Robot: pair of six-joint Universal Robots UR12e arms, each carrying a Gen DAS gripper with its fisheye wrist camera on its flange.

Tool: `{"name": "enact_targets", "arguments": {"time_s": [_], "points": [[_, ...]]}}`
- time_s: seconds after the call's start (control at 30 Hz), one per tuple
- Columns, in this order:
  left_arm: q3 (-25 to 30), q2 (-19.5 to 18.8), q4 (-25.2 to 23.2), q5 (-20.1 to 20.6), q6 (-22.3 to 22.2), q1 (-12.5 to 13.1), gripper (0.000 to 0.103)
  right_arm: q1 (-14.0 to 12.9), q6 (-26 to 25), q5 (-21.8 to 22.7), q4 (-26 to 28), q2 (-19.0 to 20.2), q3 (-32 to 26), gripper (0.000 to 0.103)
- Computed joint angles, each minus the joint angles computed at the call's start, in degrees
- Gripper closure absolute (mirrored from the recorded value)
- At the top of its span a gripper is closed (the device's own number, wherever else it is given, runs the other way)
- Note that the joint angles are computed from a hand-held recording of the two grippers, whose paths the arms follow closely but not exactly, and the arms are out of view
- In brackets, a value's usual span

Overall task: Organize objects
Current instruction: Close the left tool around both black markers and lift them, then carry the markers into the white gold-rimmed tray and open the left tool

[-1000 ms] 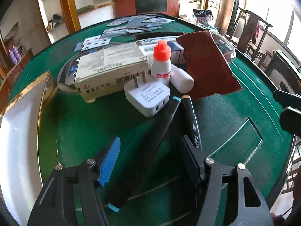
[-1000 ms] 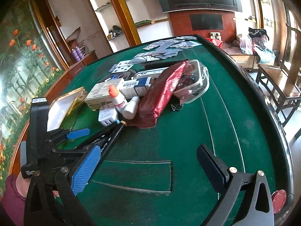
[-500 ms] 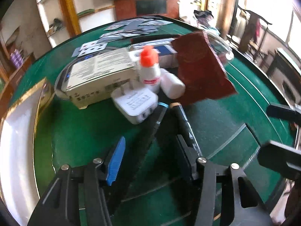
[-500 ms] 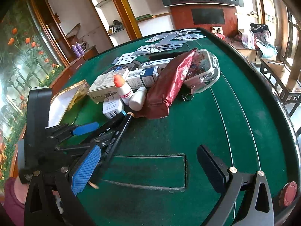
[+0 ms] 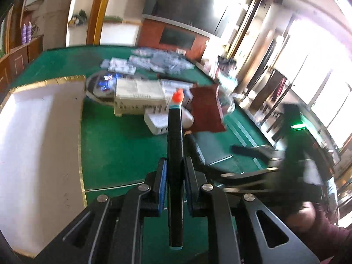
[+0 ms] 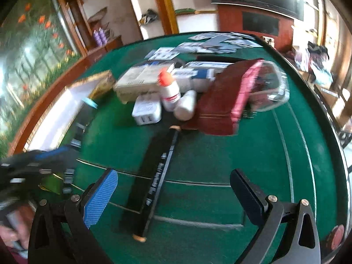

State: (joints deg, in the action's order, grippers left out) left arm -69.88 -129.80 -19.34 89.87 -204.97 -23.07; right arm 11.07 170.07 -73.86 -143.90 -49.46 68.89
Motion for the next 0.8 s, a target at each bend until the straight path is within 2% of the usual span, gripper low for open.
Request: {"name": "enact_targets", "arguments": {"time_s": [0.1, 0.17, 0.23, 0.3, 0.33, 0.4, 0.43, 0.47, 0.57, 0.8], "points": [[-2.5, 1.1, 3.9, 0.5, -0.4, -0.1, 0.089, 1.3, -1.4, -3.6, 1.1, 1.2, -1.7, 0.005], [-4.0, 1.7, 6.0, -1.5, -1.9, 0.4, 0.089, 2.0, -2.3, -6.0, 4.1, 2.1, -3.5, 0.021], [-4.7, 1.9, 6.5, -1.7, -2.9, 0.6, 0.089, 2.6, -2.9, -8.2, 5.1, 2.6, -4.5, 0.026], [-5.7, 2.3, 7.4, -1.2, -3.7, 0.7, 0.089, 2.6, -2.2, -8.0, 5.7, 3.0, -5.2, 0.029], [-6.4, 2.6, 8.1, -1.2, -3.9, 0.7, 0.089, 2.6, -2.0, -8.2, 5.8, 3.1, -5.5, 0.034], [-7.3, 3.1, 9.2, -0.4, -4.1, 0.7, 0.089, 2.5, -1.9, -8.0, 6.0, 3.0, -5.6, 0.063], [-7.8, 3.5, 9.5, 0.2, -4.1, 0.6, 0.089, 2.5, -1.5, -7.9, 6.4, 2.8, -5.5, 0.082], [-8.2, 3.7, 9.8, 0.4, -4.1, 0.6, 0.089, 2.1, -1.0, -6.3, 7.2, 2.7, -5.5, 0.086], [-9.5, 4.5, 11.2, 1.3, -5.0, 0.7, 0.089, 1.3, 0.8, -2.4, 5.0, 1.6, -3.2, 0.087], [-11.6, 6.6, 13.9, 2.4, -7.2, 1.1, 0.089, -0.4, 3.5, 9.7, -1.3, -1.4, 0.1, 0.087]]}}
